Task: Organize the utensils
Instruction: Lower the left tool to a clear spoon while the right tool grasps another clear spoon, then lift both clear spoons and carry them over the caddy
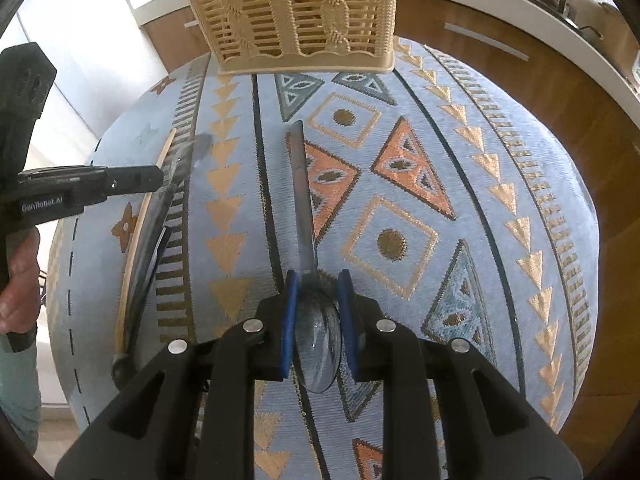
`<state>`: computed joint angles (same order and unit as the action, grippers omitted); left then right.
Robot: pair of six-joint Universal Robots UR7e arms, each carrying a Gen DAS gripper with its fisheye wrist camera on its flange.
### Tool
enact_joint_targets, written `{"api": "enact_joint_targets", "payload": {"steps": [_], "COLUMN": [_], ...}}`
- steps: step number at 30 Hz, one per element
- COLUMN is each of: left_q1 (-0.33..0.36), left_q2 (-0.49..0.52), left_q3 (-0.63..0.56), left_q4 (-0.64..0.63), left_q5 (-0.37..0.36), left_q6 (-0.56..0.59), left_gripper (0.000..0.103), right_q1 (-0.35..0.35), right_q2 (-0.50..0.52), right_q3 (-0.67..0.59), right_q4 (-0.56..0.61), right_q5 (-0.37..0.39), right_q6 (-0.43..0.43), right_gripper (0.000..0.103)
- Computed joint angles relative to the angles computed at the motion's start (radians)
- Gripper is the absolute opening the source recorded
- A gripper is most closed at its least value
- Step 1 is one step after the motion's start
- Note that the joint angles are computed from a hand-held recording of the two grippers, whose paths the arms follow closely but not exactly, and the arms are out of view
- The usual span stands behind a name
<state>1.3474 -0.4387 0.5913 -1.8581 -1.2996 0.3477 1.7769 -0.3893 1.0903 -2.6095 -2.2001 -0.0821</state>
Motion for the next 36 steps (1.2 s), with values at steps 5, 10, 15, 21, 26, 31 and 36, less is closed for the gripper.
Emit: {"api": "enact_joint_targets", "payload": {"steps": [5, 10, 15, 21, 26, 31, 36], "left_q1": [-0.027, -0.069, -0.103, -0.1, -0.071, -0.058, -0.05], "left_q2": [-0.01, -0.022, -0.048, -0.087, -0.087, -0.077, -0.067], "left_q3": [0.048, 0.125, 0.239, 0.325, 0.286, 0.252, 0.209], "left_q4": [-0.009, -0.069, -0.178, -0.29, -0.269, -0.279, -0.294], "left_q5": [0.082, 0.224, 0.351, 0.335, 0.262, 0.213, 0.163], "left_q6": [0.001, 0.072, 0.161, 0.185, 0.156, 0.126, 0.106], "left_gripper": [0.02, 0.021, 0.018, 0.01, 0.01, 0.01, 0.01], "right_q1": [-0.01, -0.04, -0.035, -0.042, -0.034, -0.001, 0.025], "right_q2": [-0.013, -0.056, -0.043, -0.019, 0.053, 0.184, 0.307], "right_q3": [-0.009, -0.004, -0.058, -0.144, -0.293, -0.531, -0.752], "right_q4": [0.058, 0.152, 0.24, 0.338, 0.465, 0.666, 0.813], "right_q5": [0.043, 0.163, 0.135, 0.139, 0.113, -0.002, -0.093], "right_q6": [0.024, 0.085, 0.082, 0.103, 0.091, 0.066, 0.024], "right_gripper": [0.02, 0.031, 0.032, 0.032, 0.037, 0.047, 0.019]}}
